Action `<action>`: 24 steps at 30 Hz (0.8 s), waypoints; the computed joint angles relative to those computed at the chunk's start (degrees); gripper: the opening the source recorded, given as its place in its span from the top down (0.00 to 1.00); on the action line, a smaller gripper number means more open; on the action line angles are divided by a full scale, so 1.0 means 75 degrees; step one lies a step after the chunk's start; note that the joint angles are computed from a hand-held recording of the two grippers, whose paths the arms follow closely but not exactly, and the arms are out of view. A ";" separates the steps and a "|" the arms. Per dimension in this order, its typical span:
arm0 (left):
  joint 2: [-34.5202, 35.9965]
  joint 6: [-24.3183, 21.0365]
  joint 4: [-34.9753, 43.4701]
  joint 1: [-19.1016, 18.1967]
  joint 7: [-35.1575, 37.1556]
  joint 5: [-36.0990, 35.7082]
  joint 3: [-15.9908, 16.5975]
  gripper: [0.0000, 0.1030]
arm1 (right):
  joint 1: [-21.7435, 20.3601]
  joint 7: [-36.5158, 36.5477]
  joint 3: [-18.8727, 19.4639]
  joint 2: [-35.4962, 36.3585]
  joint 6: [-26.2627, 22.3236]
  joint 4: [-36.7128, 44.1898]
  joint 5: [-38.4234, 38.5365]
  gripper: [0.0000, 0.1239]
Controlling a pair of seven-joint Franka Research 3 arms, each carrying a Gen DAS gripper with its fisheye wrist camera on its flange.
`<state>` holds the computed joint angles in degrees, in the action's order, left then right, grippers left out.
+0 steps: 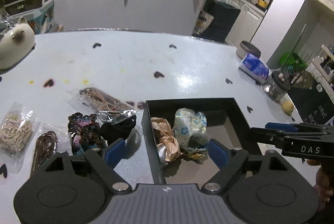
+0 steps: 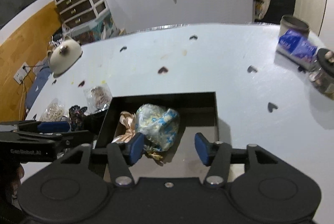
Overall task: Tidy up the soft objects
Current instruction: 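Open both tools to release the pouch and bow inside the box, then withdraw both tools from the box toward the remaining items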
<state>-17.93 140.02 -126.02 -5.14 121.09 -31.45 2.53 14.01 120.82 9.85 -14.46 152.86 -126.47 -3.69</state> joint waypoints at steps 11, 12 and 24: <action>-0.1085 0.1162 -0.1133 -0.0405 -0.0094 -0.0088 0.0255 0.00 | -0.1024 0.1798 0.0959 -0.1178 0.0522 -0.0984 -0.1750 0.33; -0.1165 0.1267 -0.1222 -0.0472 -0.0095 -0.0079 0.0293 0.00 | -0.1130 0.1931 0.1051 -0.1283 0.0530 -0.1058 -0.1911 0.31; -0.1789 0.2461 -0.2006 -0.1208 -0.0385 0.0310 0.0774 0.00 | -0.2110 0.2791 0.1906 -0.2241 0.0959 -0.1708 -0.2851 0.17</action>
<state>-31.35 158.47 -141.06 -14.20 118.20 -29.12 8.34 -1.82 141.75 24.14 -31.27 160.05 -139.28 -25.07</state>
